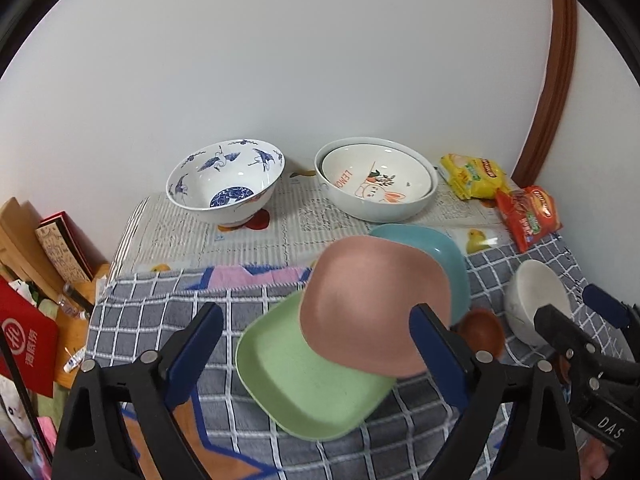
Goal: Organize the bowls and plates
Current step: 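Move both tools to the pink plate and close them on its rim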
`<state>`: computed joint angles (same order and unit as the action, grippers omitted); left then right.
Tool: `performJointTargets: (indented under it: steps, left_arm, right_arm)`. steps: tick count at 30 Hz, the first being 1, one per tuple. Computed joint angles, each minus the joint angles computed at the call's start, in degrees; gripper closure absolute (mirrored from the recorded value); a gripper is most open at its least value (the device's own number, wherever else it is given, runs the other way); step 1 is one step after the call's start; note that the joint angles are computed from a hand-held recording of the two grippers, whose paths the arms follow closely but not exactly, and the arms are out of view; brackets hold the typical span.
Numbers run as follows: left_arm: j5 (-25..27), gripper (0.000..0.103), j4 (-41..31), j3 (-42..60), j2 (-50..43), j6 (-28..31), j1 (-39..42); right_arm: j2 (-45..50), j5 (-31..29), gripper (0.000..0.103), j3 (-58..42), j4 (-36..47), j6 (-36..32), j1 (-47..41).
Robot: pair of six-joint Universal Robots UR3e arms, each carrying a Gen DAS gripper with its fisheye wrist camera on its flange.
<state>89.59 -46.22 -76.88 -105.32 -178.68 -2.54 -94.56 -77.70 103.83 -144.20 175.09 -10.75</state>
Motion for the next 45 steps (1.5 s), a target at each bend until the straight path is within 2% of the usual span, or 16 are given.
performJointTargets:
  steps: [4,10,11,13,16,22,35,38,41,45]
  left_arm:
    - [-0.9,0.015,-1.3,4.9,-5.0,0.5,0.8]
    - [-0.9,0.018,-1.8,10.9,-12.3,1.1,0.9]
    - [-1.0,0.02,-1.8,11.2,-12.9,1.2,1.0]
    - [-1.8,0.026,-1.3,12.1,-14.8,1.3,1.4]
    - [-2.0,0.027,-2.2,14.8,-18.0,1.7,1.5]
    - [-3.8,0.031,-4.7,19.7,-22.7,3.4,2.0]
    - [-8.3,0.036,-7.1,24.8,-27.1,5.1,2.6]
    - [-9.0,0.042,-7.6,25.3,-27.7,5.5,2.6]
    - [-9.1,0.044,-8.1,26.1,-28.5,5.8,2.4]
    - [-10.5,0.052,-8.9,26.8,-29.4,5.3,2.7]
  right_arm:
    - [6.1,-1.9,0.015,-3.9,-2.8,2.2,2.6]
    - [14.1,-0.5,0.02,-8.5,-2.9,4.4,4.3]
    - [15.0,-0.3,0.021,-8.9,-2.5,4.6,4.4]
    - [17.6,0.3,0.03,-10.7,-1.2,4.6,4.9]
    - [20.2,0.1,0.032,-11.2,-1.4,5.2,5.3]
    - [22.6,0.3,0.04,-11.1,-2.9,7.9,5.4]
    - [23.2,-0.8,0.046,-9.3,-6.2,13.8,5.5]
    - [23.6,-0.5,0.047,-9.1,-6.6,14.7,5.6]
    - [24.6,-0.9,0.049,-9.5,-6.5,15.3,6.1]
    - [26.1,-1.3,0.054,-11.2,-5.5,15.2,6.9]
